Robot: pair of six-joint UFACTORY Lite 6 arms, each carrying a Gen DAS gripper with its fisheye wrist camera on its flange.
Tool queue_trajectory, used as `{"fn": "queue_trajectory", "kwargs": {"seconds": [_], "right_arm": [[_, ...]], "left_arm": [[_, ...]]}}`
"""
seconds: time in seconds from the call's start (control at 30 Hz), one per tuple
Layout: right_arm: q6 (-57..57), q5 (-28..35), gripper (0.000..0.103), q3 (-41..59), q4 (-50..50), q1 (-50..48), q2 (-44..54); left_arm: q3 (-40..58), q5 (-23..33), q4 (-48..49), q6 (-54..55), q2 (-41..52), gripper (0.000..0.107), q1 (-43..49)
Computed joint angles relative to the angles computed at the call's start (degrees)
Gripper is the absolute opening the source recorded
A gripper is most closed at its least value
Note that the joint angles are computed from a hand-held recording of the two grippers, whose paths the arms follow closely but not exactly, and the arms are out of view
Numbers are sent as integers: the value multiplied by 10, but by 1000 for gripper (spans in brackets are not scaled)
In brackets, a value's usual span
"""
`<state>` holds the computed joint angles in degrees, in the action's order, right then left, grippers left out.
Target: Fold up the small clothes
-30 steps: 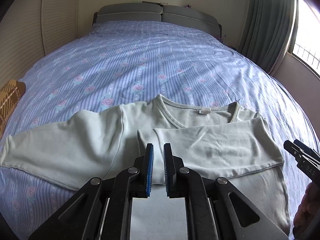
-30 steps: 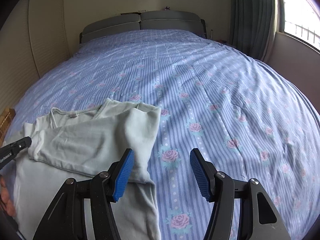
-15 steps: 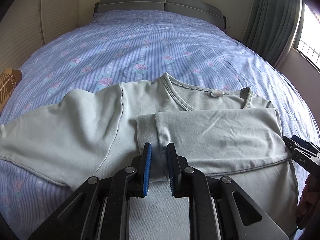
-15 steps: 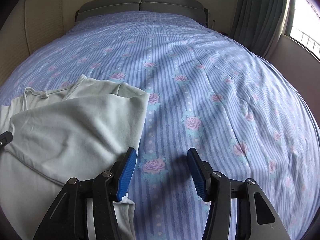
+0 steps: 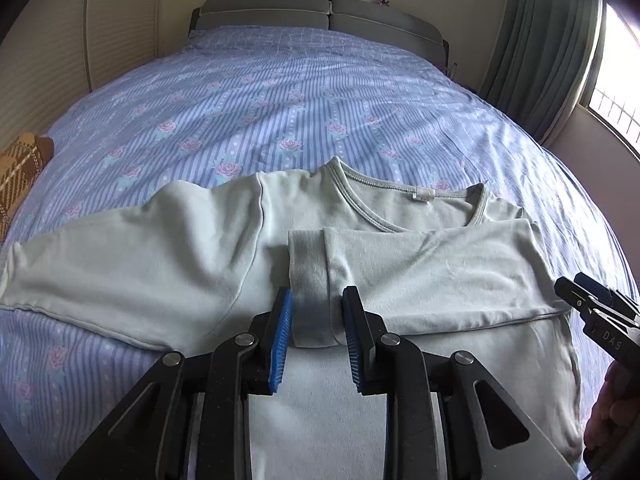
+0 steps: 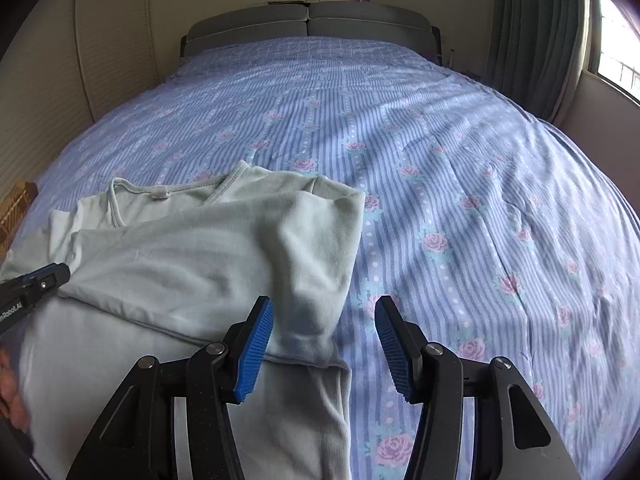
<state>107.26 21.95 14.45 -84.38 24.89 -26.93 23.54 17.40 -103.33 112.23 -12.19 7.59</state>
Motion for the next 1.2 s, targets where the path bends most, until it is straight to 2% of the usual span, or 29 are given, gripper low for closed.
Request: {"fn": "queue_trajectory", "kwargs": {"seconds": [0.07,0.13,0.17,0.23,0.33,0.47,0.57,0.67,0.83,0.9,1.0,1.2], "right_arm": [[-49,60,59,10,72,62,-33],[-55,120,68,28,109,126,-47],[-47,149,71,38,119,160,-49],[-28,196,72,65,132,224,-36],[-1,238,72,119,145,298,13],[45,269,72,206,138,372,110],[71,292,72,279,135,410,189],[89,322,72,359,137,440,267],[94,389,72,511,150,482,410],[90,395,72,568,162,481,462],[88,362,72,625,179,466,512],[76,334,72,713,202,458,586]], "left_arm": [[-7,-3,58,-47,-35,36,22],[-7,31,138,-106,-57,51,76],[-4,46,173,-128,-63,52,105],[10,80,232,-153,-65,52,167],[41,130,270,-127,-37,52,277],[134,186,289,-81,80,52,430],[228,204,295,-71,186,52,512],[317,209,294,-78,285,52,561],[418,212,309,-126,406,51,588],[449,222,320,-150,443,51,595],[480,248,322,-171,482,51,605],[545,301,326,-203,536,51,610]]}}
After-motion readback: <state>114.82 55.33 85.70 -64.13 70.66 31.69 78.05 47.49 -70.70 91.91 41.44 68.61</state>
